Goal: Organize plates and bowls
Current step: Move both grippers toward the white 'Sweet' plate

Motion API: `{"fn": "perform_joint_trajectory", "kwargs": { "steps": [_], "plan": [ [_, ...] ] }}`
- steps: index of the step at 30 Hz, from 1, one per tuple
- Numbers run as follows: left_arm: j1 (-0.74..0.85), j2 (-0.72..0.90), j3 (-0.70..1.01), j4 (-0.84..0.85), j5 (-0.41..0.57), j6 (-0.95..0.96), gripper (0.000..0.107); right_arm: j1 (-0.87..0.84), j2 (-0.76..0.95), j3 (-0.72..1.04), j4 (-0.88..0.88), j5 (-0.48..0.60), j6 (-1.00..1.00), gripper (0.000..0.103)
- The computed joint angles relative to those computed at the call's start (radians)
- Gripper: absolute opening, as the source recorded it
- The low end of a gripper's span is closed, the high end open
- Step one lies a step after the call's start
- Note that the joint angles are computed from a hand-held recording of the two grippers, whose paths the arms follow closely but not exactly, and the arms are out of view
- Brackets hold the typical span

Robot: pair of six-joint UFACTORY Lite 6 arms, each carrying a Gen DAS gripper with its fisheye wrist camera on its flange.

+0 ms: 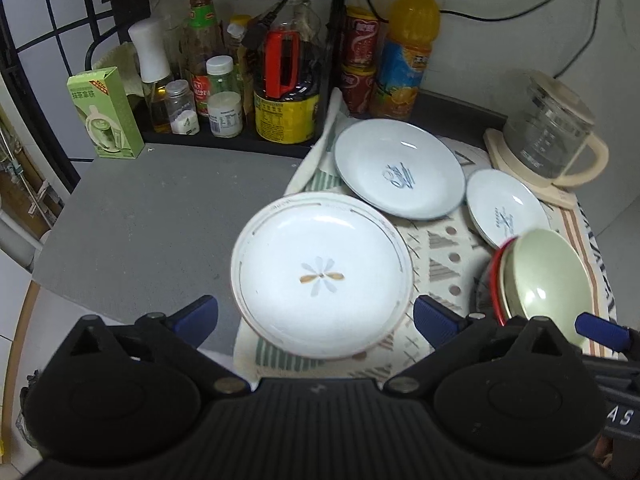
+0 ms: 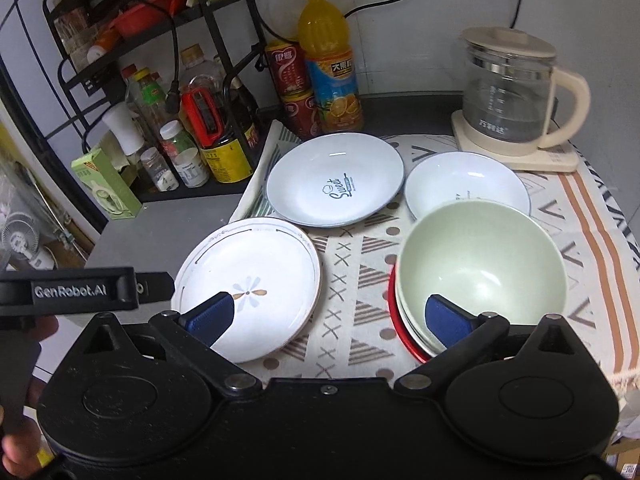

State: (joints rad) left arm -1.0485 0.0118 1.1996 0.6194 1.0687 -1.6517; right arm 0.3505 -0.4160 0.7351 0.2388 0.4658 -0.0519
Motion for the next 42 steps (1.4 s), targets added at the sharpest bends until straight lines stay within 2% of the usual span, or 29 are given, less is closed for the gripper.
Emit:
{"fn": "perform_joint_trajectory", "kwargs": {
  "steps": [4, 8, 12, 16, 20, 22, 27, 35, 38, 42],
  "plan": [
    [0.089, -0.011, -0.038, 0.003, -0.071, 0.070, 0.103, 0.039, 0.131, 0.078, -0.072, -0.047, 0.085, 0.103],
    [0.207, -0.012, -0.075, -0.035, -0.196, 0.169, 0.103, 0.056, 0.260, 0.174, -0.128, -0.085, 0.151, 0.102],
    [0.294, 0.029, -0.062, -0.058, -0.263, 0.258, 0.103, 0.062, 0.385, 0.270, -0.162, -0.099, 0.202, 0.099],
    [0.391, 0.081, -0.035, -0.112, -0.339, 0.364, 0.102, 0.080, 0.485, 0.353, -0.275, -0.113, 0.326, 0.096],
    [0.465, 0.147, 0.017, -0.148, -0.392, 0.450, 0.100, 0.076, 0.589, 0.444, -0.319, -0.111, 0.393, 0.090],
    [0.499, 0.184, 0.043, -0.176, -0.422, 0.497, 0.100, 0.065, 0.645, 0.498, -0.319, -0.102, 0.411, 0.084],
    [0.563, 0.287, 0.124, -0.215, -0.473, 0.573, 0.100, 0.030, 0.758, 0.610, -0.299, -0.082, 0.437, 0.080],
    [0.659, 0.470, 0.284, -0.415, -0.561, 0.806, 0.098, -0.036, 0.994, 0.860, -0.198, 0.009, 0.458, 0.067],
    [0.678, 0.566, 0.387, -0.475, -0.548, 0.883, 0.093, -0.037, 1.100, 0.998, -0.222, 0.081, 0.513, 0.062],
    [0.691, 0.685, 0.516, -0.536, -0.520, 0.970, 0.080, -0.030, 1.243, 1.212, -0.237, 0.213, 0.543, 0.059]
  ]
}}
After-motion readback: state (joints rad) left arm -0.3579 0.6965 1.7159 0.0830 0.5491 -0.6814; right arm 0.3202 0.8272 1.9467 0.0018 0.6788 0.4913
